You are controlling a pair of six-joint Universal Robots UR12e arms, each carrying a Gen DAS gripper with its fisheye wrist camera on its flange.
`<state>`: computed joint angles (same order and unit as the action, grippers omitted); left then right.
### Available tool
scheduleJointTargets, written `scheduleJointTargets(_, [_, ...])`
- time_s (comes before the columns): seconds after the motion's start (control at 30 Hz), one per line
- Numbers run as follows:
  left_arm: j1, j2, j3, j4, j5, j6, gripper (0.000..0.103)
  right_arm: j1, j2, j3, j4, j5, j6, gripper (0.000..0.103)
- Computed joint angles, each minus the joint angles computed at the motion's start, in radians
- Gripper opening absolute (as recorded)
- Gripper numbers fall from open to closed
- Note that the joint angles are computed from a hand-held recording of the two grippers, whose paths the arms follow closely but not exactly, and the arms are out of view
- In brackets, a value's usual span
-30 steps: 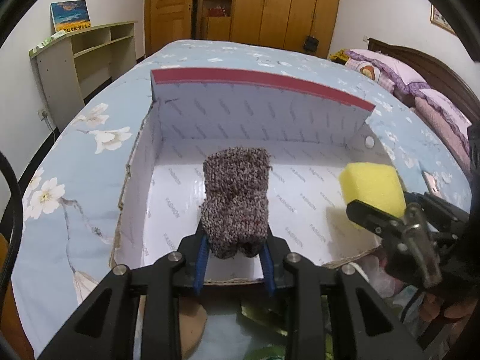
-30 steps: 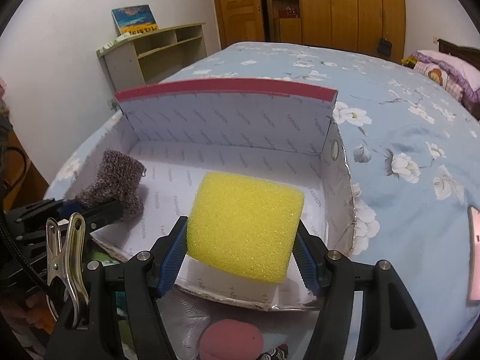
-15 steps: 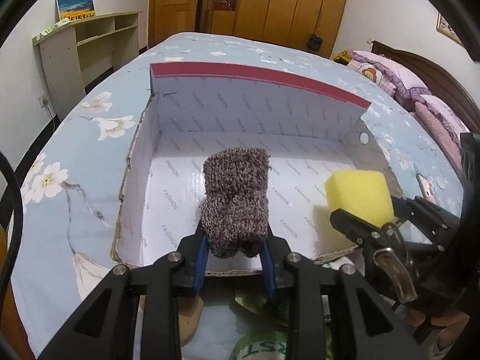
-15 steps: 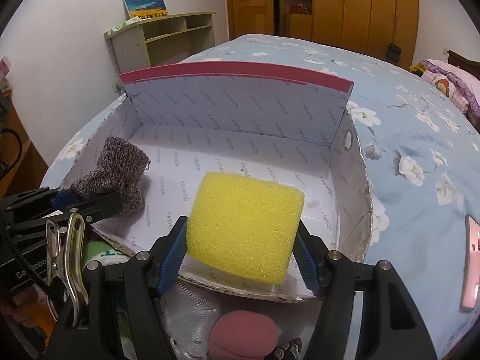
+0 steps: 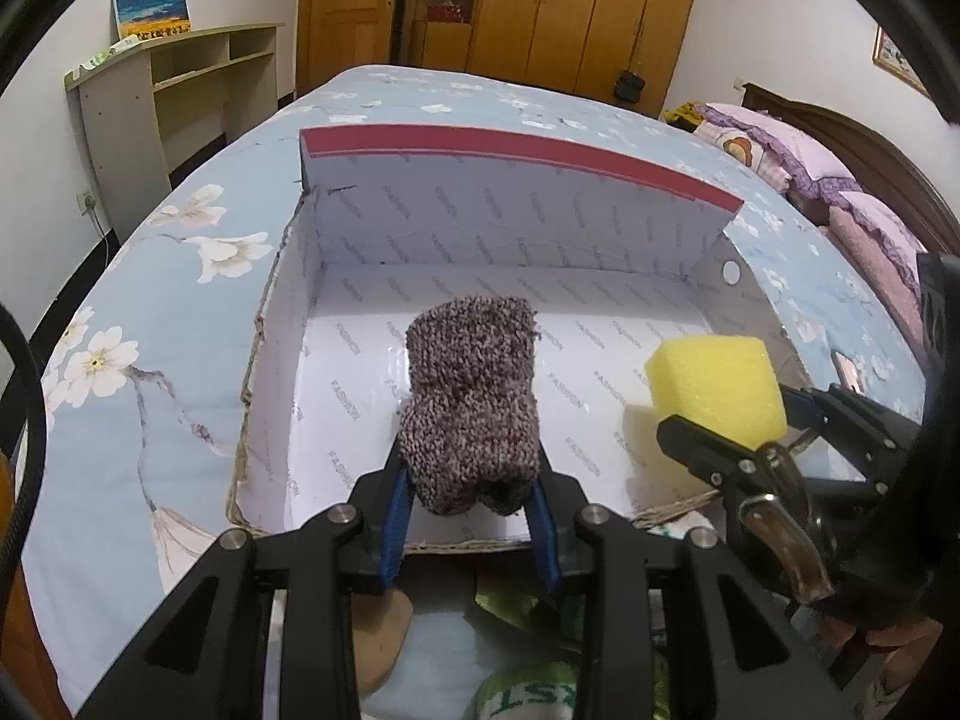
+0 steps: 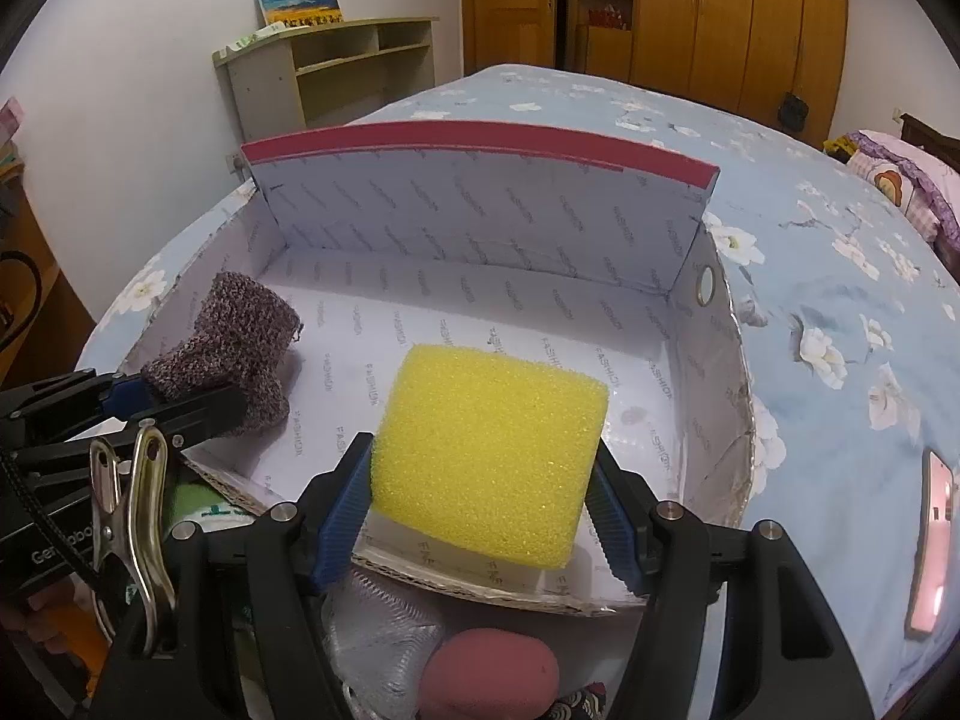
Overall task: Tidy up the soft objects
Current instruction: 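Carry the sock and sponge into the box and open both grippers, then grasp the tan round pad with the left gripper while the right withdraws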
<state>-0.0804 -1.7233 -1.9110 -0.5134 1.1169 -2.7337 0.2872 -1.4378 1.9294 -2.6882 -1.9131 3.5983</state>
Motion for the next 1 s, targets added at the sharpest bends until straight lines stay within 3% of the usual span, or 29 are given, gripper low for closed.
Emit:
scheduleJointTargets(0.17, [-0.001,-0.002,0.003,-0.006,-0.012,0.011,0.039,-0.016,-0.001,0.008,-0.002,0.028,0.024,0.067])
scheduleJointTargets(0.23, [0.002,-0.003,0.004,-0.012,-0.032,0.016,0.047,-0.016,-0.001,0.011,-0.011,0.024,0.028,0.067])
scheduleJointTargets(0.4, [-0.004,-0.003,-0.007,0.019,-0.034,0.033,0.055,-0.012,-0.001,0.019,-0.029,0.007,0.029,0.071])
scheduleJointTargets(0.6, [-0.015,-0.005,0.001,0.017,-0.023,0.047,0.056,-0.021,-0.015,0.036,-0.074,0.030,0.024,0.079])
scheduleJointTargets(0.77, [-0.025,0.010,-0.014,0.057,0.006,0.032,0.057,-0.019,-0.026,0.049,-0.115,0.004,0.003,0.079])
scheduleJointTargets(1.0, [-0.010,0.047,-0.032,0.063,-0.013,0.009,0.057,-0.012,-0.053,0.066,-0.171,0.015,-0.016,0.079])
